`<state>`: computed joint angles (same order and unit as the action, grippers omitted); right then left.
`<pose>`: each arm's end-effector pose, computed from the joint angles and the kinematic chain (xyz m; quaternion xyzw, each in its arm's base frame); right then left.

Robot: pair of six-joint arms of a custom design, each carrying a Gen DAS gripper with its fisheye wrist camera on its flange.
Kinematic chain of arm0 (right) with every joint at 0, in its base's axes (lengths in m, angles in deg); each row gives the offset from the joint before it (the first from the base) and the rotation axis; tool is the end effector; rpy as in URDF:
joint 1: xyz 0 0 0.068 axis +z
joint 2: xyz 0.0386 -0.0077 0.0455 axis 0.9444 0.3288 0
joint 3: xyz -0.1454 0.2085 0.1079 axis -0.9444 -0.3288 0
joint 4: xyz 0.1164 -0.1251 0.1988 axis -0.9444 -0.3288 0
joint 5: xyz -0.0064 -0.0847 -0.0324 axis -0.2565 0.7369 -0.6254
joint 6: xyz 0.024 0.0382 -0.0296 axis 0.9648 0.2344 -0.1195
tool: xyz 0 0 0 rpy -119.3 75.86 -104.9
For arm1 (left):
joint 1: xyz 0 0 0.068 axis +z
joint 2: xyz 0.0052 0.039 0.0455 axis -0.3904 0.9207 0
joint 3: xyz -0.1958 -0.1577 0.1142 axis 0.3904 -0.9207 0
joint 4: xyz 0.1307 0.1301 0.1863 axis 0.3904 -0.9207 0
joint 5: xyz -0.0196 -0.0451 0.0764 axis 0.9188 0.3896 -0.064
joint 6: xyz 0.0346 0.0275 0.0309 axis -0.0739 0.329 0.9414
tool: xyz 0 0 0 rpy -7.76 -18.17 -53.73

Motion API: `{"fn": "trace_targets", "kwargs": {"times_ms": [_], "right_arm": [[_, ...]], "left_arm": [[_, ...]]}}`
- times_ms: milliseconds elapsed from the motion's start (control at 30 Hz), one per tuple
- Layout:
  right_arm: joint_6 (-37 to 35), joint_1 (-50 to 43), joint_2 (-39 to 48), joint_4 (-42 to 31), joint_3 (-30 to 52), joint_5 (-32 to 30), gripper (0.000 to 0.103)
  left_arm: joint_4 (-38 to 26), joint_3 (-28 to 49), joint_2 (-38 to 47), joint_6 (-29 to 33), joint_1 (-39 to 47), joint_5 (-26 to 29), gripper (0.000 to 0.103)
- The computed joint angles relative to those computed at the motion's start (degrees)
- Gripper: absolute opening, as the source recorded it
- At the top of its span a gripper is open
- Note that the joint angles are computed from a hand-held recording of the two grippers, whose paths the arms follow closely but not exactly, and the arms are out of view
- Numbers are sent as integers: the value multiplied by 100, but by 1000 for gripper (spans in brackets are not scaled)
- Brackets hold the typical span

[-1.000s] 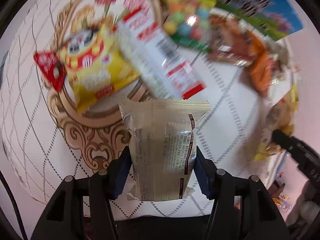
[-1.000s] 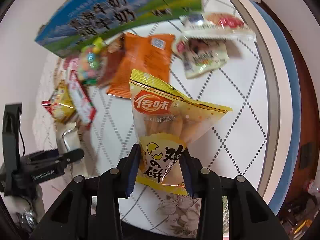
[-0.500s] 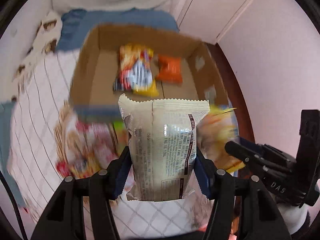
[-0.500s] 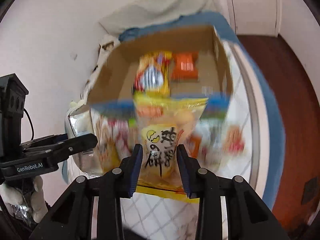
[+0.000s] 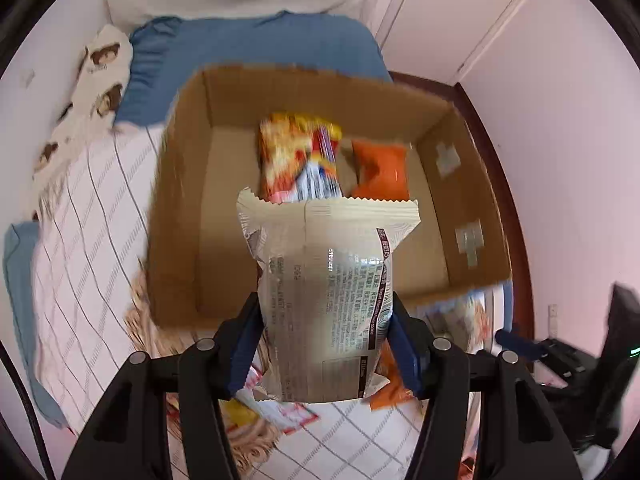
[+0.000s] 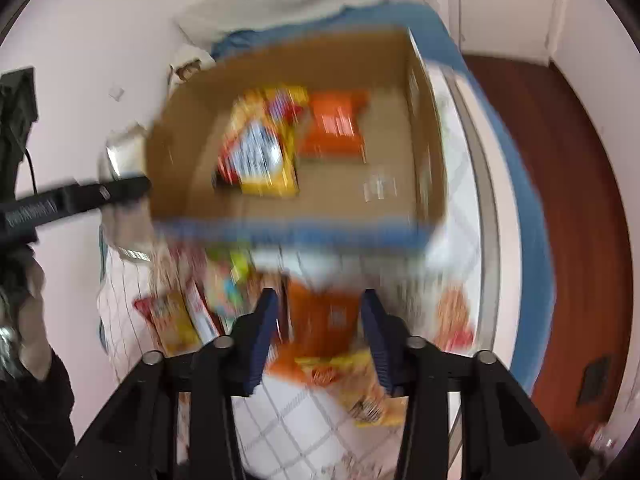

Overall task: Organize snacks
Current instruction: 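Carry both packs into the box and release them beside the noodles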

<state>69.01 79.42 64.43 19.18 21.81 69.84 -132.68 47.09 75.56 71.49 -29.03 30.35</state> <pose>0.2858 0.0504 0.3161 -0.0385 0.9856 0.1137 0.1190 0.3354 -0.0424 0.3533 0.0037 0.9868 -0.1092 0.1198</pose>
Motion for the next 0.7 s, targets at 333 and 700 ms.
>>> {"fn": "trace_targets", "kwargs": {"times_ms": [333, 700], "right_arm": [[-469, 17, -1324, 414, -2214, 466, 47], [-560, -124, -918, 1254, -3009, 41, 36]], "left_arm": [[503, -2692, -1782, -560, -875, 178, 57], [1007, -4181, -2246, -1325, -1575, 148, 57]]}}
